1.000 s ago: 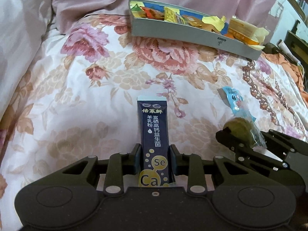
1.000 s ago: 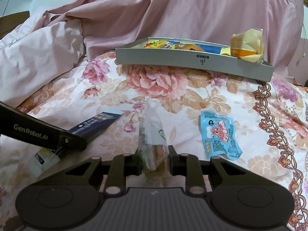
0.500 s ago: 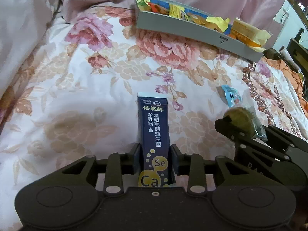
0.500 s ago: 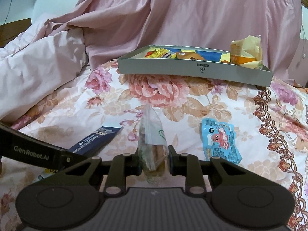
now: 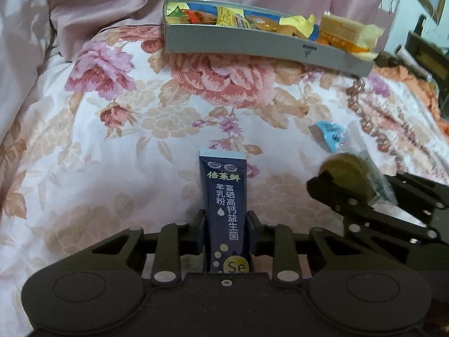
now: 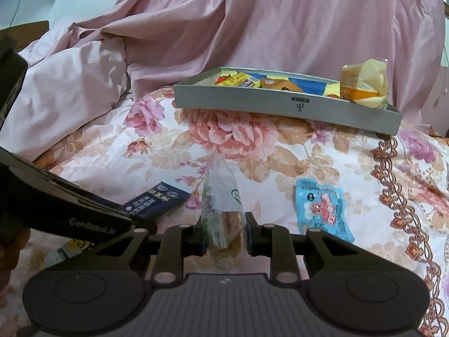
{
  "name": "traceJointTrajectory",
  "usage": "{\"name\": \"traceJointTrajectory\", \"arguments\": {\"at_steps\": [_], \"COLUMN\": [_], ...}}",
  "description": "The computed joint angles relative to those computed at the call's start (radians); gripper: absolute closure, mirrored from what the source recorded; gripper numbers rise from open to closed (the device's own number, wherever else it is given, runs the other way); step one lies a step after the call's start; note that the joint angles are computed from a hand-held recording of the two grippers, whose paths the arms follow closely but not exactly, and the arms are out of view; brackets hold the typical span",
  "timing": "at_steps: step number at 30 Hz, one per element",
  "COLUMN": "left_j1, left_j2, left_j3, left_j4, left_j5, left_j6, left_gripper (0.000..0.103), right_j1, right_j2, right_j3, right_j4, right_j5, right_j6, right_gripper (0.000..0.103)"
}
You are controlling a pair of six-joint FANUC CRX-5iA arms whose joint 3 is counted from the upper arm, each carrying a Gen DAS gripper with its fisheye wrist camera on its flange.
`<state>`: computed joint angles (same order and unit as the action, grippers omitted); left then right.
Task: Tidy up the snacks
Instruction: 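Lift the blue tube and biscuit pack and carry both toward the grey tray, then lower both snacks into the grey tray and open both tools to release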
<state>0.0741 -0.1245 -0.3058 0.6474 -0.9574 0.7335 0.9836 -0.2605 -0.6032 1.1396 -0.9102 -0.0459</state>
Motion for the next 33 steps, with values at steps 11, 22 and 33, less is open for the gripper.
{"name": "traceJointTrajectory", "arguments": {"at_steps": [11,22,33], "left_j1": [0.008,-0.008,-0.081], "left_j2": [-0.06,-0.033,0.085], "left_j3": [-0.109,-0.052,0.08], "left_j4": [0.245,0.349,0.438], "left_j5": [0.113,0.158,0.234], "left_j6": [-0.094,-0.066,-0.105], "left_gripper": [0.075,0.075,0.075], "right_j1": [-0.06,-0.119,-0.199], "right_j2": [-0.004,-0.02,-0.007], "right_j3": [-0.009,-0.016,0.016], "right_j4": [0.096,0.167,0.199], "right_j5": [0.048,0.084,0.137], "right_j6": [-0.056,-0.101,-0.079], "right_gripper": [0.075,0.075,0.075]}}
